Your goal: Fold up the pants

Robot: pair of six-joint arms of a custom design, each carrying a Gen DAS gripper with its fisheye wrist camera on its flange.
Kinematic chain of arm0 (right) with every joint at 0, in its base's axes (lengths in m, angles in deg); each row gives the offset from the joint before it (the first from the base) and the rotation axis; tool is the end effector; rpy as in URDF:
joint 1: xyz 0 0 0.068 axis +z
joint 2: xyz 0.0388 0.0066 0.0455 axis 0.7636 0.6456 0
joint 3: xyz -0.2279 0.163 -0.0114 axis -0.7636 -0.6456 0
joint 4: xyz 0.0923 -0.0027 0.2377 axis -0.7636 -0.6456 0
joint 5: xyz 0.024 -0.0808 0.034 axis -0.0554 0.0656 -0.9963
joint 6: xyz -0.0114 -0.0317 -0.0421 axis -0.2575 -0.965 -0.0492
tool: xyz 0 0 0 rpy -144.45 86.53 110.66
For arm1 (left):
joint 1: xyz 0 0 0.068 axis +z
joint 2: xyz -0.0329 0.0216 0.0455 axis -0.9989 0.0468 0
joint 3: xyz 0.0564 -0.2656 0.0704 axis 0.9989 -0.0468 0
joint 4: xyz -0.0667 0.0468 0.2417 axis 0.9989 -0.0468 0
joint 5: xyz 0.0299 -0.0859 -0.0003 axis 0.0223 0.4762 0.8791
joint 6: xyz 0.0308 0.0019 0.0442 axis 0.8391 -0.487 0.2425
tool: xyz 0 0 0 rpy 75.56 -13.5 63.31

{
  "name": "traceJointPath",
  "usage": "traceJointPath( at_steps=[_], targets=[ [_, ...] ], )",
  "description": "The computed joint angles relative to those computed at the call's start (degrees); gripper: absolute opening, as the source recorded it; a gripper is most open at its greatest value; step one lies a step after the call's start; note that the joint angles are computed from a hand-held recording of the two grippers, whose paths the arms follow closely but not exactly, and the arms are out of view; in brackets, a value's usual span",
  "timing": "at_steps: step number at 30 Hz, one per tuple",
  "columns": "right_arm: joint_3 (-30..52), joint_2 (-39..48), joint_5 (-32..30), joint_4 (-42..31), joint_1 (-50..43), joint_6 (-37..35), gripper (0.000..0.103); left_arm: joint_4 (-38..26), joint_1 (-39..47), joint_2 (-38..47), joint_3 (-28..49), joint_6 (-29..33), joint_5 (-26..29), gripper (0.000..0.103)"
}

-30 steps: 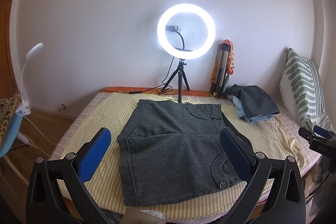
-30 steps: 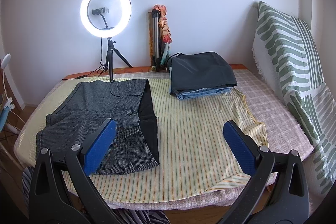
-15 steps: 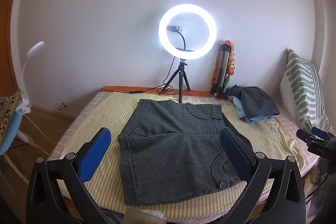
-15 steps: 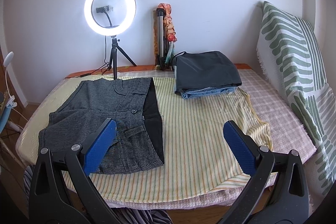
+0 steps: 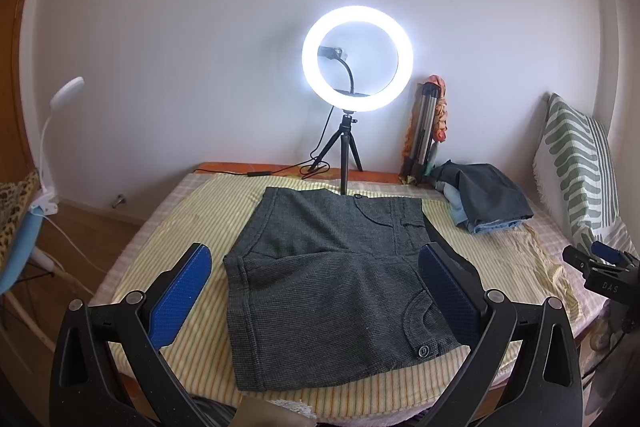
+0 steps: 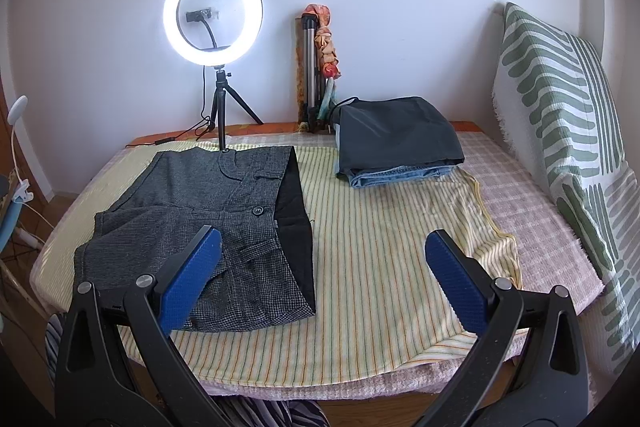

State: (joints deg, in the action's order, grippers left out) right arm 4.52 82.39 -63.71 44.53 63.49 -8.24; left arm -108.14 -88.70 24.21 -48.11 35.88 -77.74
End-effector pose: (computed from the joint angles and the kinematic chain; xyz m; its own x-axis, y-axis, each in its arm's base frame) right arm 0.2939 0.0772 0.3033 -0.5604 -0.2468 -0.7906 -0.4121 0.9111 0.0076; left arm 0.1475 0.0077 0.2651 -0.4008 -0.2388 -0.8845 -0.3698 0.9255 -0.0823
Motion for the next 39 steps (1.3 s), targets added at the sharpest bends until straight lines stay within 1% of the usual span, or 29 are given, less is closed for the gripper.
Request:
traceJointPath(
  at_steps=[15,25,31,33,35,39],
  targets=[
    [1.0,1.0,-0.8,-0.6,-0.2,0.0,0.103,0.3,-0.5,0.4,-0.1,-0.1,0.1,0.103],
    [1.2,1.2,-0.4,-0.5,0.3,0.1,0.103,1.1,0.5,0.8,-0.5,0.2,0.8,0.103],
    [1.0,1.8,-0.1,-0.1,1.0,0.0,0.103,1.2,2.6,1.9,-0.5,1.4,1.7,0.103],
    [1.0,2.0,-0.2,0.1,1.1,-0.2,0.103,1.3,3.8,2.0,-0.5,1.7,2.4,0.103],
    [0.8,2.3,-0.3,0.4,1.3,-0.4,0.103,1.4,6.5,2.1,-0.4,2.7,4.4,0.103],
    [0.8,3.2,0.0,0.8,1.8,-1.6,0.103,1.6,14.4,3.2,-0.5,6.5,11.9,0.103]
  ],
)
